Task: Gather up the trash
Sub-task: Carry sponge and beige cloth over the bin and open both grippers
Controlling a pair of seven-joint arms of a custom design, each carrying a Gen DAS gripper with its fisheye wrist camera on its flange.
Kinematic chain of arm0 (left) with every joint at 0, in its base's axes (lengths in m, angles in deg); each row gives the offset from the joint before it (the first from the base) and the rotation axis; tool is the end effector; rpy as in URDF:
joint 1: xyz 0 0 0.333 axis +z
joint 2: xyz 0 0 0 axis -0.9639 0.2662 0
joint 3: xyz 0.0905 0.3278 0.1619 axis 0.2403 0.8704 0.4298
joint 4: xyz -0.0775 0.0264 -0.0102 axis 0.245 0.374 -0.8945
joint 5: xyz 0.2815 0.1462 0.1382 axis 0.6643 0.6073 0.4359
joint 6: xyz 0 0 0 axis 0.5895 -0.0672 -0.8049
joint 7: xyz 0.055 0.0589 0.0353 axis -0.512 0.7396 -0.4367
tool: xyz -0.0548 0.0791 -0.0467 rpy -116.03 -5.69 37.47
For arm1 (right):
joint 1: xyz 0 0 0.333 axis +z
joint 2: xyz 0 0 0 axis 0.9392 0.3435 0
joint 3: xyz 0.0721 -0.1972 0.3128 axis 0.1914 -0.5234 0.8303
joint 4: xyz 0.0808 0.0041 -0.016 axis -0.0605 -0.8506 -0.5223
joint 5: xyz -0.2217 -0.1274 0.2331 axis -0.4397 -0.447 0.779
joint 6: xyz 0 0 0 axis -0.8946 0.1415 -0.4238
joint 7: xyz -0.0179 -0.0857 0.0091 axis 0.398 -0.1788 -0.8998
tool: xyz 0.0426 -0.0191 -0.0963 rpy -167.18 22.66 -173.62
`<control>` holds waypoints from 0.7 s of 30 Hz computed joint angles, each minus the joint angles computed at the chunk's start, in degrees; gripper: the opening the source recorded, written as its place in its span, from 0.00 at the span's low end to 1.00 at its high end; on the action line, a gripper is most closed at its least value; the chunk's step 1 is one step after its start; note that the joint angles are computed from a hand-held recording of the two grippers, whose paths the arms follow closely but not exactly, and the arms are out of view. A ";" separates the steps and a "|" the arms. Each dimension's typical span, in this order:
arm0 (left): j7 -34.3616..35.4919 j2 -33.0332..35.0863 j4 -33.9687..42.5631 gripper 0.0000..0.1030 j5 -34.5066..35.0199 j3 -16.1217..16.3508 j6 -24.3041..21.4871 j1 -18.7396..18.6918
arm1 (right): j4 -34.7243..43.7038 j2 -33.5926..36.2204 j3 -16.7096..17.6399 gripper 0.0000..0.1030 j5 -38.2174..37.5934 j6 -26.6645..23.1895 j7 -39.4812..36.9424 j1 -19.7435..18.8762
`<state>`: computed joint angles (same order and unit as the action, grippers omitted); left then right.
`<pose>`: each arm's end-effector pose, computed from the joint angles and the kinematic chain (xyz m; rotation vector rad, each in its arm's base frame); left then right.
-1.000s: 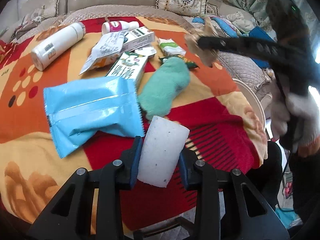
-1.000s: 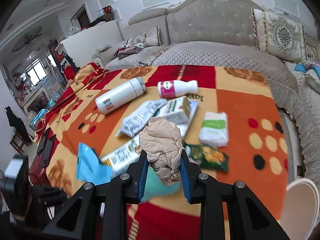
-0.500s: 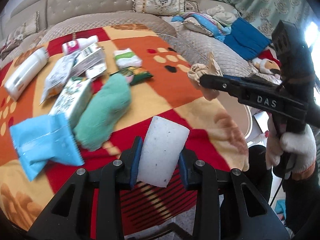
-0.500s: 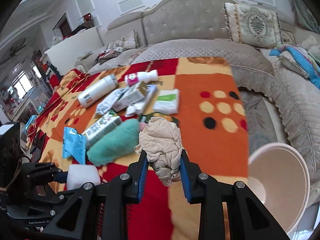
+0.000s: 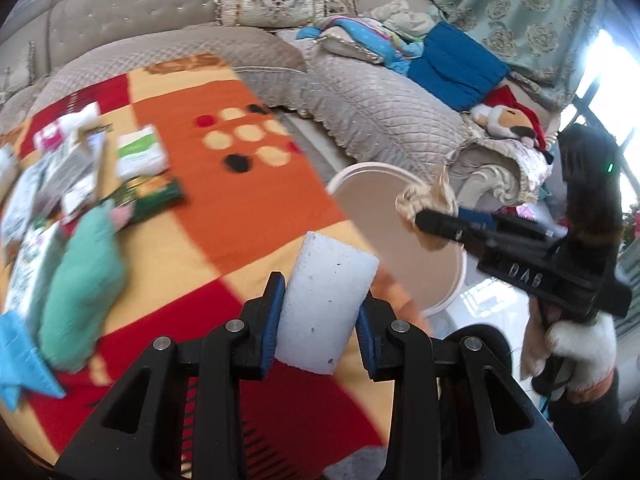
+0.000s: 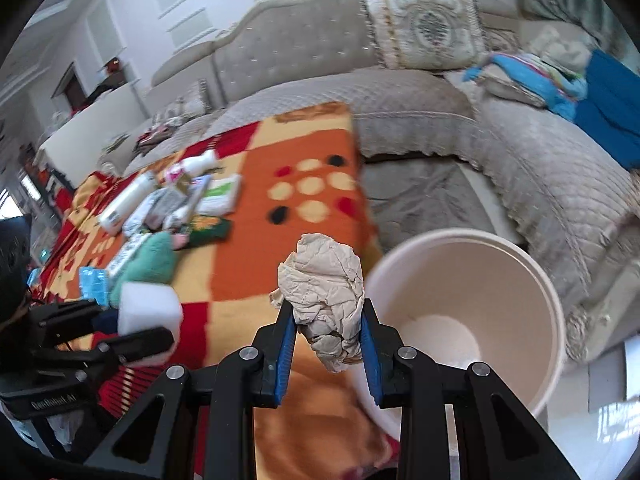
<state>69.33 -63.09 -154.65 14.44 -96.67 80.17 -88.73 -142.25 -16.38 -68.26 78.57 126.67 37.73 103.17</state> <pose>0.4858 -0.2432 0.5385 -1.7726 2.1790 -0.9718 0.5402 0.3726 0.5342 -1.9089 1.5176 -0.2785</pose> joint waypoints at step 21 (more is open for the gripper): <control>-10.19 16.37 18.09 0.31 13.98 -5.27 -3.28 -0.78 | -10.15 -1.91 -0.52 0.28 4.70 1.20 1.11 -6.89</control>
<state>59.14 -46.73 -136.56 28.41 -101.94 76.89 -89.51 -152.40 -18.29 -68.78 83.28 127.87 38.84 96.28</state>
